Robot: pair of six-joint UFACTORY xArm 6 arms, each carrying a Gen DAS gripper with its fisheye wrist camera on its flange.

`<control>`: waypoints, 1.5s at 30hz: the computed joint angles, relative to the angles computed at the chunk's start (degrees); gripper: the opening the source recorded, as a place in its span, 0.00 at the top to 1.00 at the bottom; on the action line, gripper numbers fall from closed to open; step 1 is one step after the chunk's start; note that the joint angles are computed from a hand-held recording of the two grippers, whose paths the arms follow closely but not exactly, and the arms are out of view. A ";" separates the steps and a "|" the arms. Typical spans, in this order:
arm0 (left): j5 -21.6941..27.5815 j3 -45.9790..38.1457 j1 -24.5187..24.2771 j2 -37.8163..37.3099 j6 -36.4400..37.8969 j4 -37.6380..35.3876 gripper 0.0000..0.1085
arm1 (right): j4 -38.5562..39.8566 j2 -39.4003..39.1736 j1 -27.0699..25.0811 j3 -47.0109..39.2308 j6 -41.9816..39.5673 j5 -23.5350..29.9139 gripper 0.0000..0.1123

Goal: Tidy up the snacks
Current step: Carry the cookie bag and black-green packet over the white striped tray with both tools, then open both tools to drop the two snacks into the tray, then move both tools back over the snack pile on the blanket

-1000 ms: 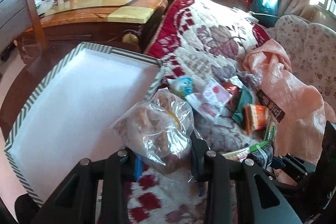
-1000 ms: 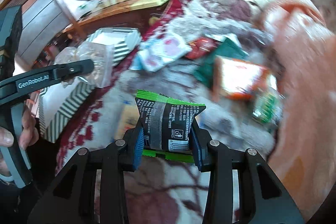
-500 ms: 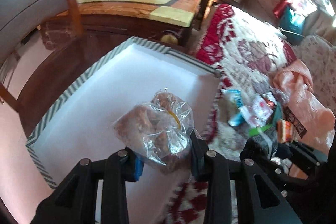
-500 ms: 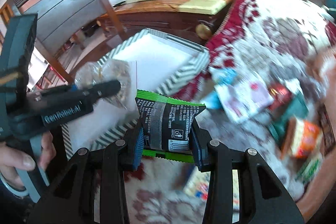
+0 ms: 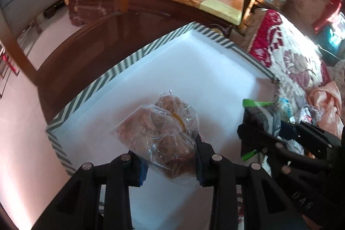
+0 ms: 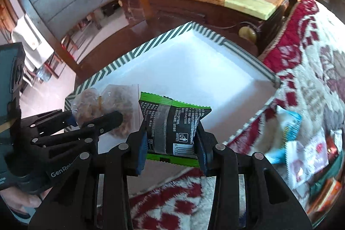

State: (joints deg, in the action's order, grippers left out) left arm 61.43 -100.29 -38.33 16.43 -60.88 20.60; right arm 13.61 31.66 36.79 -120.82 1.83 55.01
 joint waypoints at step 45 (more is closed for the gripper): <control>9.51 -36.96 -12.47 22.65 11.92 2.12 0.13 | -1.76 -44.18 -11.85 59.76 11.25 -16.63 0.47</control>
State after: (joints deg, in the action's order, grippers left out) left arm 70.95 -137.25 -50.80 39.08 -48.96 22.72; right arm 11.85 -12.52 24.93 -61.07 13.08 38.38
